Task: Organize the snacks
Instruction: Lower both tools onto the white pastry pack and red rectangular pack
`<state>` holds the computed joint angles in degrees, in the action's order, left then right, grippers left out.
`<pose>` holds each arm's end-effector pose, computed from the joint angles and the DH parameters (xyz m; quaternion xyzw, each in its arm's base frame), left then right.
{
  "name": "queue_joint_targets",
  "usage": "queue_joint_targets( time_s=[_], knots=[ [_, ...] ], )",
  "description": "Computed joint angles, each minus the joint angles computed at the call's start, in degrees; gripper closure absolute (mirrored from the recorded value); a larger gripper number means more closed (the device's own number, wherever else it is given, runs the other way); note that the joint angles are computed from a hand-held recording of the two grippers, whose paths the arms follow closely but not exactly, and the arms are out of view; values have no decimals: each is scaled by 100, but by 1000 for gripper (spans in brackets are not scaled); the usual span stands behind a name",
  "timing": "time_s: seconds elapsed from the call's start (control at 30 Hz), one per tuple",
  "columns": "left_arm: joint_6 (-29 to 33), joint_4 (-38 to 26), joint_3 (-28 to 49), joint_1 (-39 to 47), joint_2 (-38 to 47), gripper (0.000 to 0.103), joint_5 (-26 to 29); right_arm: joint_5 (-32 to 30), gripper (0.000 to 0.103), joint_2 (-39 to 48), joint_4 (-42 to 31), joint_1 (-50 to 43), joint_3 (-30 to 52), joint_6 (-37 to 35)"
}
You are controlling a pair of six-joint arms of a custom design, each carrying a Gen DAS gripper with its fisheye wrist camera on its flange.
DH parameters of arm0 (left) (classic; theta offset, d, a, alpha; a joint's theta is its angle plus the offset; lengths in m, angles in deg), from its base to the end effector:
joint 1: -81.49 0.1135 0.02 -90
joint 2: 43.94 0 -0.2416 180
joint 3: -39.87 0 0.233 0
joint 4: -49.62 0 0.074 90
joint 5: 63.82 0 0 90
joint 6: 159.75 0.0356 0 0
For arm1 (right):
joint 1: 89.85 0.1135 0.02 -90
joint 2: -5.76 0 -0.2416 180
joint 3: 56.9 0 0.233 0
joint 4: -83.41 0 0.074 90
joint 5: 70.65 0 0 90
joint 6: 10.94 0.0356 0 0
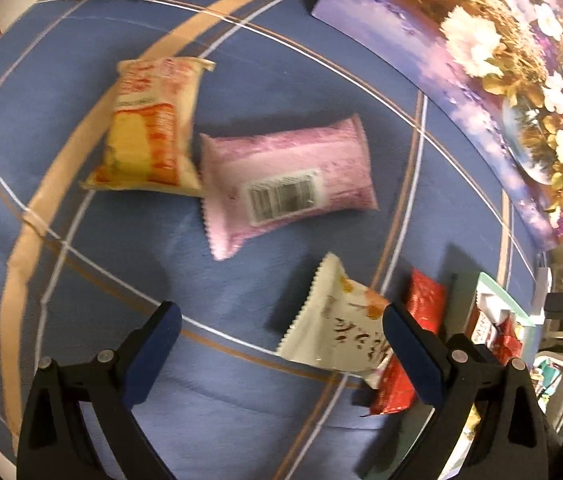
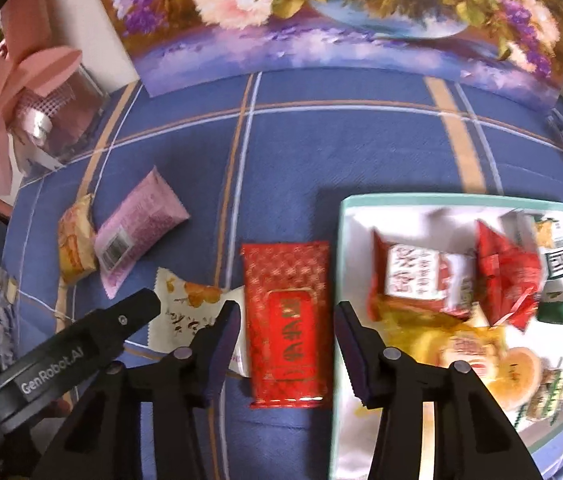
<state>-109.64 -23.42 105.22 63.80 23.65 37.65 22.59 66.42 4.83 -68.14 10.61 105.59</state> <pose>0.1773 -0.0640 0.2224 -0.1774 0.9708 -0.1482 0.0640 0.1562 0.0600 0.2479 0.0460 0.9859 0.0394 0.1562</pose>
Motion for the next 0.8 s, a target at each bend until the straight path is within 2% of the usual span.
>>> queue_joint_targets(
  time_s=[0.13, 0.23, 0.43, 0.6, 0.7, 0.8],
  knots=[
    [-123, 149, 28, -396, 215, 2, -142, -441, 51, -273, -215, -686, 198, -342],
    [-304, 263, 253, -889, 560, 3, -256, -210, 51, -340, -333, -861, 306, -476],
    [-469, 402, 470, -1523, 1057, 3, -424, -534, 51, -290, -326, -1399, 328, -802],
    [-613, 218, 826, -1912, 1445, 11, -862, -638, 51, -274, -347, -1593, 335, -939],
    [-629, 239, 794, -1892, 1382, 15, -837, -652, 51, -251, -304, -1608, 297, -942],
    [-552, 178, 729, -1688, 1208, 24, -789, -647, 51, -253, -307, -1613, 289, -950]
  ],
)
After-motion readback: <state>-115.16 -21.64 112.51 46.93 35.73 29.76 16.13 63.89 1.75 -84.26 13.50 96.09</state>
